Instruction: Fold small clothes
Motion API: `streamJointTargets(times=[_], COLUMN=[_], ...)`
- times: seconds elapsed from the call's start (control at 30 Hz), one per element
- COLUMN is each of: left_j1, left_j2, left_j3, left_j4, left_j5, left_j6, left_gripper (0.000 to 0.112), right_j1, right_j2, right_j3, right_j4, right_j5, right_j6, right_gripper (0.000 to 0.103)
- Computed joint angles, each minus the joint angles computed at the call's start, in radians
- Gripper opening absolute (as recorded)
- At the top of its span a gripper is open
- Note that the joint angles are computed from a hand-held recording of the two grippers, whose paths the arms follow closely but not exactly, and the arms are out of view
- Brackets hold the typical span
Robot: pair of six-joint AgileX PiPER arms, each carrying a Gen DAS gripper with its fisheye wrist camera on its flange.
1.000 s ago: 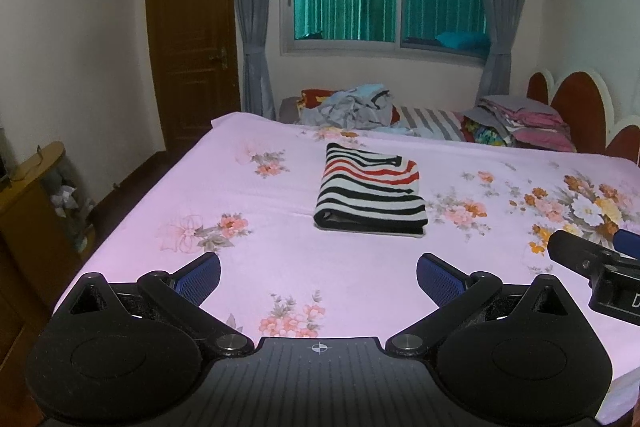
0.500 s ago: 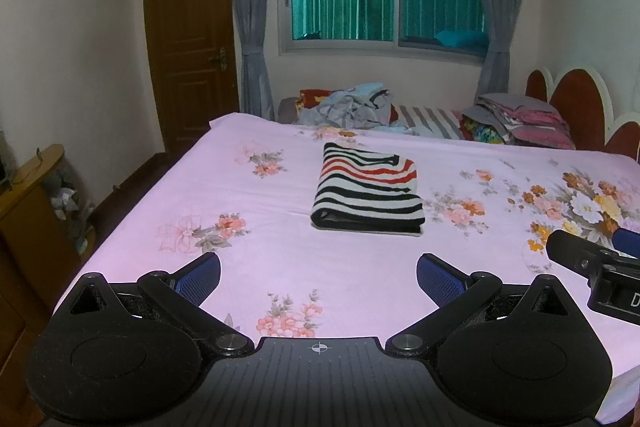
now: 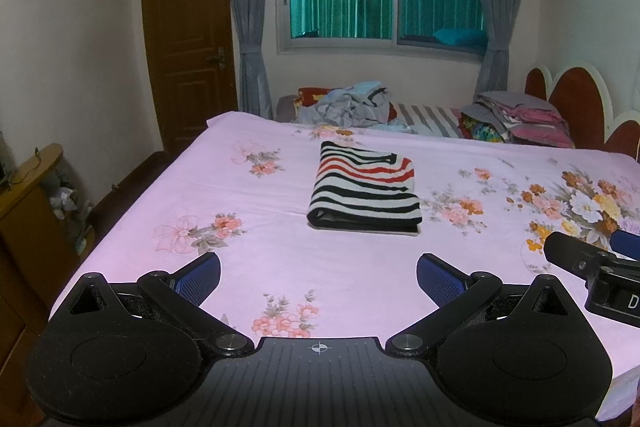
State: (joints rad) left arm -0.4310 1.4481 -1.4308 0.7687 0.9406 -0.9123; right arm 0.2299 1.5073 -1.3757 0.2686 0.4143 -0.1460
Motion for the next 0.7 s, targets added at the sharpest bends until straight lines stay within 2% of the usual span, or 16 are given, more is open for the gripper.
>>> streamJointTargets(times=[0.5,0.7], left_j1=[-0.003,0.016], left_j2=[0.051,0.07], left_j3=[-0.053,-0.058], left_j4=[-0.018,-0.03], left_j5=[0.009,-0.026], left_j6=[0.015,0.038], left_gripper=[0.103,0.103], right_j1=[-0.006,-0.015], right_j2=[0.038,0.064], right_j3=[-0.034,-0.056], right_j4=[0.013,0.035], right_j5=[0.019,0.029], right_j6=[-0.007,-0.027], right_gripper=[0.103,0.103])
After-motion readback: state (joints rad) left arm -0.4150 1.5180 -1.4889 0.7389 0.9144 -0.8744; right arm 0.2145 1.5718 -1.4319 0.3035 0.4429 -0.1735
